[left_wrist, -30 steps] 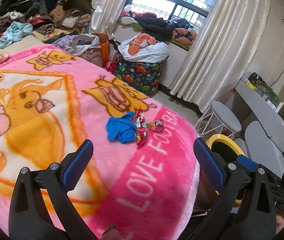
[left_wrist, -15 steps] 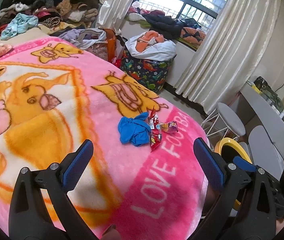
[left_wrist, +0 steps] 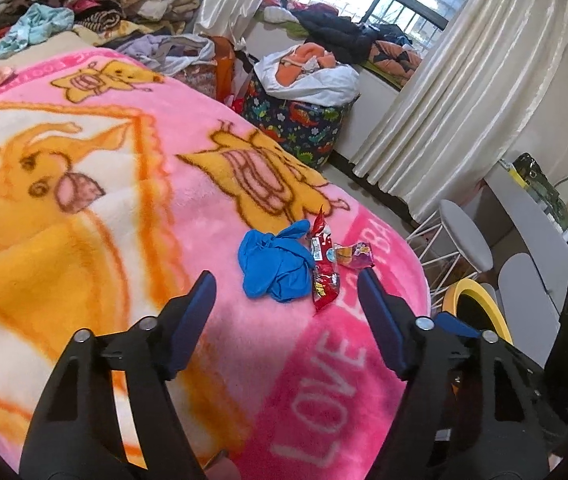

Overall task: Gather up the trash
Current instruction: 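Grasp the blue glove with the left tool while the right tool grasps the red wrapper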

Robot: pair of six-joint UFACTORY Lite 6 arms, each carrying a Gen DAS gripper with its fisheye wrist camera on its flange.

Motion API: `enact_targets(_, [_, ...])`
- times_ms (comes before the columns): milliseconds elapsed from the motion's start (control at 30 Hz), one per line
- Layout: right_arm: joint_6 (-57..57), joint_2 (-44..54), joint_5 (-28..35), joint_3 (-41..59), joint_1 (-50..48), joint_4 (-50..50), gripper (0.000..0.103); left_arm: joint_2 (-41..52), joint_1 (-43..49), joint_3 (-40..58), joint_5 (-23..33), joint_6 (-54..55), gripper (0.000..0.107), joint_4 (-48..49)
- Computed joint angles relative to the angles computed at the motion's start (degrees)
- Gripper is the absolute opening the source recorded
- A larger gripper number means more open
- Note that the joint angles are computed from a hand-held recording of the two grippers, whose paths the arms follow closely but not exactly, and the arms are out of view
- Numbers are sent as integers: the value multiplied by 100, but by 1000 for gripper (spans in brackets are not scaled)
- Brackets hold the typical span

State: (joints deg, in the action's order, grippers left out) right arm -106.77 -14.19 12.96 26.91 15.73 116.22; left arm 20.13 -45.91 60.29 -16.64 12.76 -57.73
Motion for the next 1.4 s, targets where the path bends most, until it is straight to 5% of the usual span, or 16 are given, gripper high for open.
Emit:
enact_targets(333, [-335,1443,477,833,-138,382,43,786,448,539,404,-2049,50,2116])
enact_targets(667, [-107,2446,846,1482,-324,172,36,1349,730,986,525,-3946,48,4109])
enact_targets(1400, [298,3259,1207,2021,-547,-252,7,1792,662,1443,663,-4736,18,5036])
